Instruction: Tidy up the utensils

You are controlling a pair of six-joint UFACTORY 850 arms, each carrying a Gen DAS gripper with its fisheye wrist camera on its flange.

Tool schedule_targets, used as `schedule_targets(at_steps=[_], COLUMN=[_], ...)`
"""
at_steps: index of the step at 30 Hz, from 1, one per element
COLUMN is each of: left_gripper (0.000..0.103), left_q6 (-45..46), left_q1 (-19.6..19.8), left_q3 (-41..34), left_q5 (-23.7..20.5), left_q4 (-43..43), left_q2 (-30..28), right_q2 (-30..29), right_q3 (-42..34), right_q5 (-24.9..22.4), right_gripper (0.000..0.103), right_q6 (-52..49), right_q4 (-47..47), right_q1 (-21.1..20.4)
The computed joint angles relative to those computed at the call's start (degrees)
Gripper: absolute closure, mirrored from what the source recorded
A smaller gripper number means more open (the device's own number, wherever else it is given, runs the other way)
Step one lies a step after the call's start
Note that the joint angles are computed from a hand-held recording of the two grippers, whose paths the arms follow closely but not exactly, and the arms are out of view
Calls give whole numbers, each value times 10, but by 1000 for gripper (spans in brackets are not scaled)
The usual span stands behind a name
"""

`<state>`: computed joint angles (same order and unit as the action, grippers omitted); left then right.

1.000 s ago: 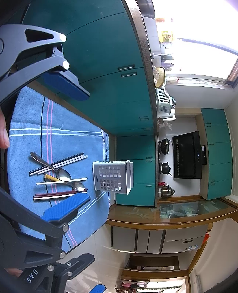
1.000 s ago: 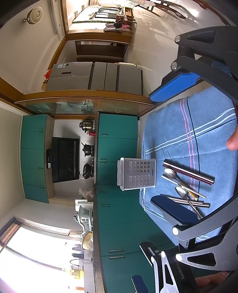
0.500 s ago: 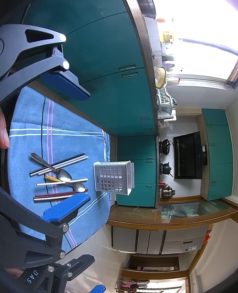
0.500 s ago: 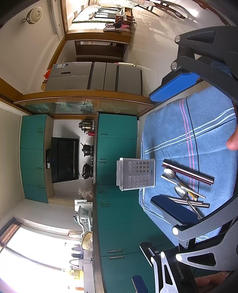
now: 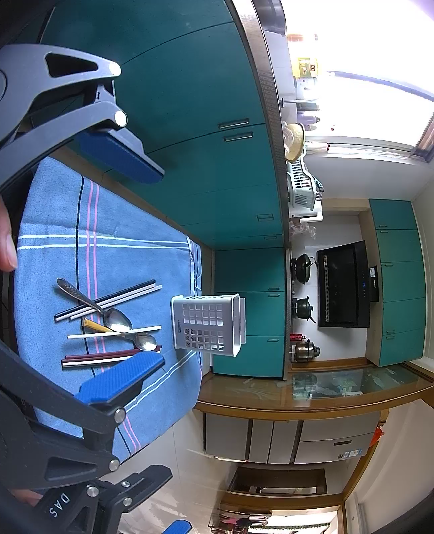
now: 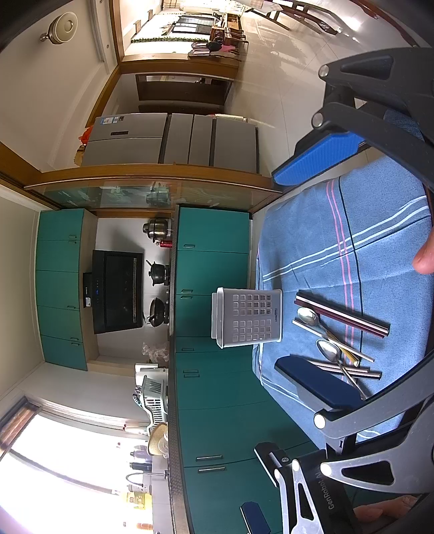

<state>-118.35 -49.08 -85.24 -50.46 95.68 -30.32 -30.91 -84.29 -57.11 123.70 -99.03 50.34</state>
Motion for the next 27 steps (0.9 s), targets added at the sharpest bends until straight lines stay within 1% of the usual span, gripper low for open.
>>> schedule_targets(at_steps=[7,11,13,14,15,16,18,19,20,21,22,23,24,25,26,27], left_gripper=[3,3,3,3,3,3,3,5,7,13,24,31,45,57,61,65], left_q6=[-3,8,50,66,82,97,176,236,292,350,410,469,524,578,630,686], left_q1=[1,4,13,19,26,33,55,69,78,88,103,115,125,137,147,156], left_q3=[3,-2,-18,-24,-32,-42,-80,-112,-139,-170,-201,-226,-252,-286,-327,-372], left_q5=[3,12,34,45,60,72,109,126,130,133,153,166,175,179,169,151], left_q4=[3,-7,-37,-49,-61,-73,-147,-204,-259,-319,-379,-438,-498,-558,-618,-678], left_q2=[0,-6,-16,-21,-27,-35,-61,-82,-100,-120,-143,-159,-178,-203,-232,-258], right_q2=[-4,-8,-16,-23,-39,-49,-63,-76,-83,-93,-102,-109,-121,-132,-149,-167], right_q3=[1,-1,-14,-24,-45,-58,-80,-99,-111,-123,-138,-146,-165,-182,-215,-249], right_q5=[2,6,4,-1,-9,-4,35,82,112,148,170,191,215,235,239,237], right_gripper=[3,3,3,3,3,3,3,3,3,5,12,16,22,31,35,43], right_q6=[3,-4,-40,-73,-131,-171,-244,-301,-333,-370,-402,-426,-467,-501,-552,-602], right_q4=[0,4,17,30,57,79,133,190,230,276,314,343,385,419,470,523], right_q1=[-2,-4,-7,-8,-13,-19,-37,-58,-72,-88,-100,-111,-125,-135,-143,-150])
